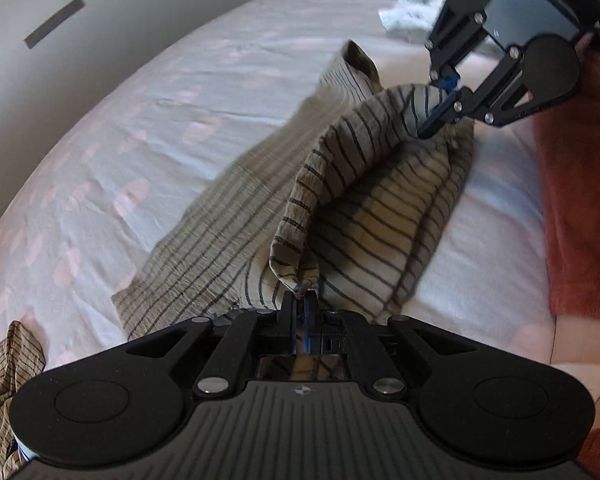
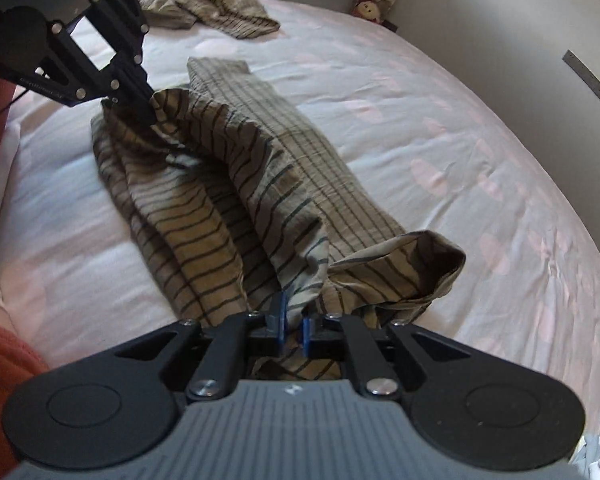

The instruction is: Fold clothes

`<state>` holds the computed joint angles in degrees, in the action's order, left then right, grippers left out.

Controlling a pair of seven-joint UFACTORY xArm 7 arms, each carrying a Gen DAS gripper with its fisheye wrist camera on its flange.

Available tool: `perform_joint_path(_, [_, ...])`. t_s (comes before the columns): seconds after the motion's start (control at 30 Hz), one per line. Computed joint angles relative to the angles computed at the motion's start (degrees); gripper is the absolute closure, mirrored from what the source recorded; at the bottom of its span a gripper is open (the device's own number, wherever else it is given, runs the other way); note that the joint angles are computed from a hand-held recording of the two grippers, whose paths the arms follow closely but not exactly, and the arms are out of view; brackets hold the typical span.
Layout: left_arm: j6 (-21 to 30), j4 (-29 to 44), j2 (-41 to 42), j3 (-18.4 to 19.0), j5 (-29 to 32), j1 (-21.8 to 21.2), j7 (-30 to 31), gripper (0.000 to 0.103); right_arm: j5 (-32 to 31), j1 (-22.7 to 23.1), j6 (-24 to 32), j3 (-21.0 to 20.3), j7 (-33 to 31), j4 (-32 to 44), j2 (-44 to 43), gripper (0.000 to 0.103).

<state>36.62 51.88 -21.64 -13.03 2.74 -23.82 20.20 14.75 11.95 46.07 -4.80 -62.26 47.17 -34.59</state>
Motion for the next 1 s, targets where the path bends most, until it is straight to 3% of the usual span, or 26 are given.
perform_joint_path(0.17, [1.78, -0.88, -0.49, 0.04, 0.74, -0.88, 2.69, 0.101, -5.37, -0.64, 1.36, 1.70, -3.46, -1.68, -2.14, 0.084])
perform_joint_path(0.37, [4.89, -0.64, -1.96, 1.70, -3.62, -2.41, 7.84, 0.100, -4.16, -0.21, 3.70, 0.26, -4.14, -1.21, -3.99, 0.072])
perform_joint_path(0.53, [3.01, -2.82, -5.71, -0.01, -1.48, -1.10, 6.59, 0.085, -3.16, -0.49, 3.14, -0.32, -4.01, -2.29, -7.17, 0.063])
perform_joint_path(0.7, [-2.16, -3.19, -5.94, -1.24, 0.19, 0.39, 2.54, 0.074, -1.03, -3.89, -3.36, 0.95, 7.49, 0.14, -4.17, 0.065])
perform_joint_path(0.83, [-4.31, -1.92, -3.35, -2.08, 1.22, 0.57, -0.32, 0.068, -4.16, -7.48, -11.95, 4.15, 18.22, 1.14, 0.23, 0.065])
perform_joint_path(1.0, [-5.95, -1.32, 0.30, -3.41, 4.30, 1.00, -3.67, 0.065, -7.71, -7.53, -16.97, 5.24, 25.79, 3.76, 6.42, 0.065])
